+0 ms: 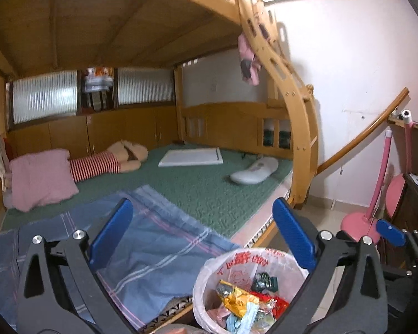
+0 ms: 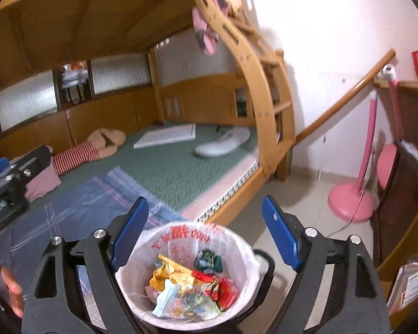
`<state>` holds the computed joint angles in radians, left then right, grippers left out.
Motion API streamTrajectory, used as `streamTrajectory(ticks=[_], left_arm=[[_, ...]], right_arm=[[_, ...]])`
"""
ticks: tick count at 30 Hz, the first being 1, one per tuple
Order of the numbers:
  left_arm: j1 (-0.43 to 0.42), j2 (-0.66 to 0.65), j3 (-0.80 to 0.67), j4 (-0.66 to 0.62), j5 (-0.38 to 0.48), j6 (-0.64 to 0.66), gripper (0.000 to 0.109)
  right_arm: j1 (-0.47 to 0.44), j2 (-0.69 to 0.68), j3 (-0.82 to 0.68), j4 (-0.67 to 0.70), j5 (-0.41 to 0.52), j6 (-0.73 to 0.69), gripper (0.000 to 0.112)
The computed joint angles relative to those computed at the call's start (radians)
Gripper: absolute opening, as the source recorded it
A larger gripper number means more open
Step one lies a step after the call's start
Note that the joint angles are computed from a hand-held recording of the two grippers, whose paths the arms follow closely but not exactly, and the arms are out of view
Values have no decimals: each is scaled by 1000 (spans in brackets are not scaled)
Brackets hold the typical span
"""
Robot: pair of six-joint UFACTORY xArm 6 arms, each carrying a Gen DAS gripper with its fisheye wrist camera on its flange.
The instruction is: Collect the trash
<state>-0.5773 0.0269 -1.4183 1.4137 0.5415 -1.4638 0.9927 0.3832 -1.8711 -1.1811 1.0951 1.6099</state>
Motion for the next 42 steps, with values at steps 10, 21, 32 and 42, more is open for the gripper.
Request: streamTrajectory(ticks=[10, 21, 32, 42], left_arm=[[-82, -115, 69, 76, 67, -14, 100], [-104, -220, 148, 75, 85, 2, 100], [-81, -253, 169, -14, 56, 41, 100], [-38, -269, 211, -41, -102, 45, 100]], right_arm=[[97, -93, 88, -139, 136, 62, 91], [128, -74, 46, -192, 157, 66, 95], [144, -66, 40, -215, 179, 56, 95], [148, -66, 47, -222, 181, 58, 95]])
